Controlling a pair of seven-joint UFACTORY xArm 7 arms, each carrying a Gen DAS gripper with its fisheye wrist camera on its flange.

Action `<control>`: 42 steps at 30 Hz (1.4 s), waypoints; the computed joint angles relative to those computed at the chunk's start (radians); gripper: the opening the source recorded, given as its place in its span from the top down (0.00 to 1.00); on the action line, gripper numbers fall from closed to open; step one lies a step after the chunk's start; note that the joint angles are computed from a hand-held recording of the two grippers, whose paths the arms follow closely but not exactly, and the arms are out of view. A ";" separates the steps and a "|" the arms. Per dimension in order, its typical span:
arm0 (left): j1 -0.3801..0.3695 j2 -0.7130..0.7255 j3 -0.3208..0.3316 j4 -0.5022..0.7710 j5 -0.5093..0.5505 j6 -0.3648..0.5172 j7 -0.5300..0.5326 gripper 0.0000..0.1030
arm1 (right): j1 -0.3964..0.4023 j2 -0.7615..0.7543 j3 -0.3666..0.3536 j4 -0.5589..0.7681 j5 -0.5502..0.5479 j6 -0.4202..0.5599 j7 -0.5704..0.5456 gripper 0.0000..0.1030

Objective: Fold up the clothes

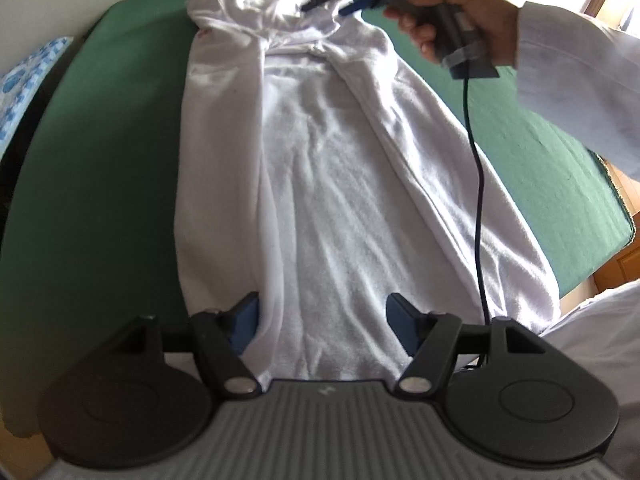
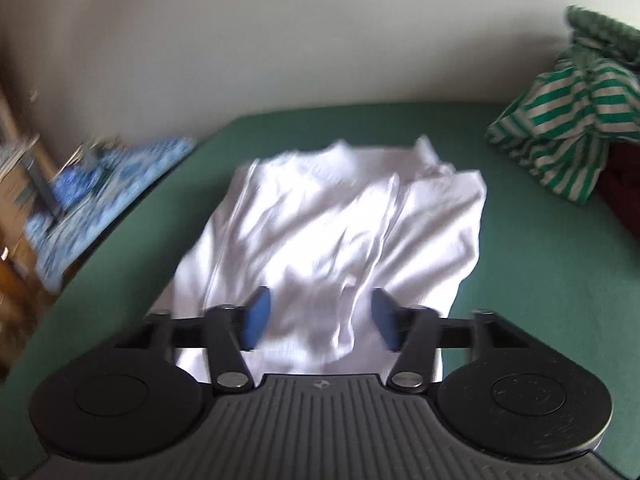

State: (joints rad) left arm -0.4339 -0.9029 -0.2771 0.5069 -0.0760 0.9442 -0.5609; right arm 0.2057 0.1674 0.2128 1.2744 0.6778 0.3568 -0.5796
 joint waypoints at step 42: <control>-0.051 -0.422 0.108 -0.095 -0.033 0.235 0.168 0.11 | -0.245 -0.198 0.166 -0.144 0.209 0.248 0.006 0.78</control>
State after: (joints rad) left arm -0.4846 -1.3247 -0.1689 0.4123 -0.1088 1.1795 -0.3924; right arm -0.0397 -0.0304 0.3788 1.1303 0.8868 0.6046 -0.5733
